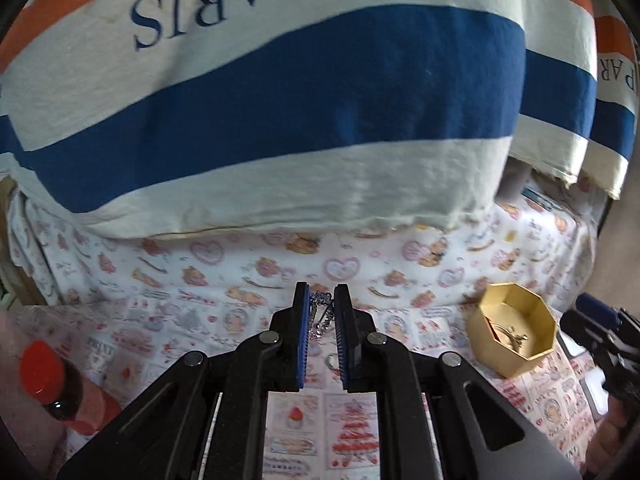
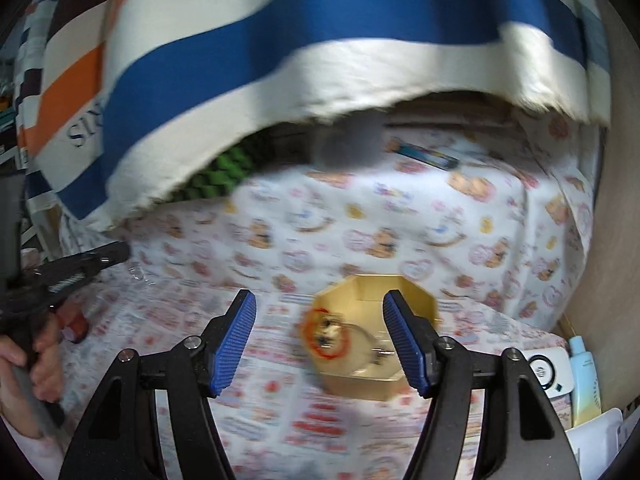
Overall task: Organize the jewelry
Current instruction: 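Lift the silver chain with the left tool while the right tool grasps another silver ring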
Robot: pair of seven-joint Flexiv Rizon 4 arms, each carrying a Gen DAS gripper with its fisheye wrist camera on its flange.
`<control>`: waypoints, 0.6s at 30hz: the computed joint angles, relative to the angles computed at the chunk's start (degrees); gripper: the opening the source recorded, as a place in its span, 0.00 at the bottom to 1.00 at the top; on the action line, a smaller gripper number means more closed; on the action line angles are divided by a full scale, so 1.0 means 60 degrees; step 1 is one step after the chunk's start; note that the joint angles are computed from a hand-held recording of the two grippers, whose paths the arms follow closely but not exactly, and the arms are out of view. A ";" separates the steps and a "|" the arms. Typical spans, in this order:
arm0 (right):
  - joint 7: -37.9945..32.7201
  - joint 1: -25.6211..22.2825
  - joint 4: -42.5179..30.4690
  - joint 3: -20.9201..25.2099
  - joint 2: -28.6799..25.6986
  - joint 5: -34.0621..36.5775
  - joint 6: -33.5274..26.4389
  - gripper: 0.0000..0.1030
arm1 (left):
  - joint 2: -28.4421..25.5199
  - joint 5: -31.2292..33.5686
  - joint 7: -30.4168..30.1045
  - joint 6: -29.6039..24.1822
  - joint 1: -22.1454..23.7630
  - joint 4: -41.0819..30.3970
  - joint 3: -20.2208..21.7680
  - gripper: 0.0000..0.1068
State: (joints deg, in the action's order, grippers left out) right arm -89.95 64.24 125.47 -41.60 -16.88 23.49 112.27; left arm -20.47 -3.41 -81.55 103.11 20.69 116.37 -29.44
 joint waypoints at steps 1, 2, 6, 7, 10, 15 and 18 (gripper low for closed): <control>0.0136 -0.0389 -0.0144 0.0523 0.0142 -0.0215 -0.0332 0.66 | 0.0041 -0.0081 -0.0034 0.0079 -0.0313 -0.0017 0.0374 0.10; 0.0348 -0.0559 -0.0294 0.0734 0.0160 -0.0417 -0.0651 0.66 | 0.0048 -0.0122 -0.0106 0.0177 -0.0694 -0.0062 0.0833 0.10; 0.1183 -0.0645 -0.1077 0.0833 -0.0334 -0.1150 -0.1848 0.66 | -0.0036 -0.0146 -0.0334 0.0023 -0.0208 -0.0073 0.0398 0.10; 0.1409 -0.0606 -0.1242 0.0767 -0.0516 -0.1286 -0.2045 0.66 | -0.0050 -0.0164 -0.0366 -0.0010 -0.0107 -0.0066 0.0307 0.10; 0.1791 -0.1589 -0.2022 0.1861 -0.0900 -0.1631 -0.2949 0.66 | -0.0074 -0.0282 -0.0424 -0.0062 -0.0281 -0.0099 0.0576 0.10; 0.2225 -0.2845 -0.3225 0.3255 -0.1635 -0.2116 -0.4101 0.62 | -0.0155 -0.0852 -0.0463 -0.0419 -0.1012 -0.0291 0.1470 0.10; 0.2280 -0.3548 -0.3803 0.4110 -0.1989 -0.2298 -0.4531 0.59 | -0.0212 -0.1094 -0.0551 -0.0362 -0.1615 -0.0394 0.2233 0.10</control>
State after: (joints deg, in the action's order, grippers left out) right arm -76.27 42.95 102.65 -16.94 -28.82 9.71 85.09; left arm -21.74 -9.98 -84.86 100.93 11.00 114.01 -16.04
